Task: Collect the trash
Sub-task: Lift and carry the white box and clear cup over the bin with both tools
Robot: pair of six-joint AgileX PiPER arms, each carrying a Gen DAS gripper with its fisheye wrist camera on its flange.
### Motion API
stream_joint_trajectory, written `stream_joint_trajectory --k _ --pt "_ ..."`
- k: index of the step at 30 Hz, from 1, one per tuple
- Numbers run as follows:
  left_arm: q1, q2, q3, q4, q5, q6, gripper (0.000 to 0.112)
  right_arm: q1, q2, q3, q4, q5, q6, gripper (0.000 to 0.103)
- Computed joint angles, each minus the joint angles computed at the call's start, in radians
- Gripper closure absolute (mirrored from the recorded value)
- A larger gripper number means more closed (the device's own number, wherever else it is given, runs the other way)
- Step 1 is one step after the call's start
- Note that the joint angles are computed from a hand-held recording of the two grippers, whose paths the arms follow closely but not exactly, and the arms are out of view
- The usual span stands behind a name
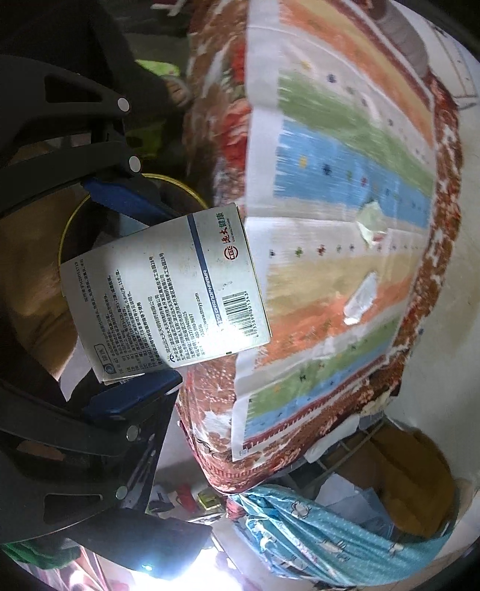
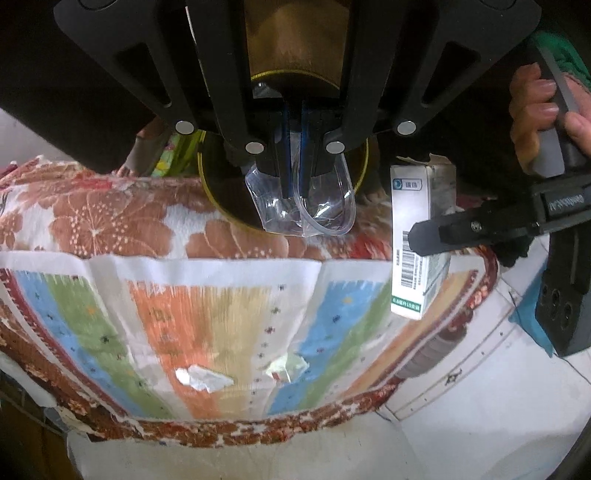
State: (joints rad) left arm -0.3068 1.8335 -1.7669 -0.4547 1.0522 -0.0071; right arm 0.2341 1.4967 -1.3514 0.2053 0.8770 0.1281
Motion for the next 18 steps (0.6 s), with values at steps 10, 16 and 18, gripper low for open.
stream_joint_trajectory --k 10,16,18 --pt "-0.001 0.080 -0.030 0.043 0.064 -0.109 0.035 0.028 0.084 0.009 -0.038 0.039 0.070 0.100" --pt "0.004 0.130 -0.053 0.068 0.091 -0.184 0.035 0.036 0.117 -0.002 -0.067 0.057 0.105 0.100" --pt "0.005 0.151 -0.069 0.079 0.105 -0.210 0.035 0.035 0.131 -0.007 -0.071 0.065 0.114 0.100"
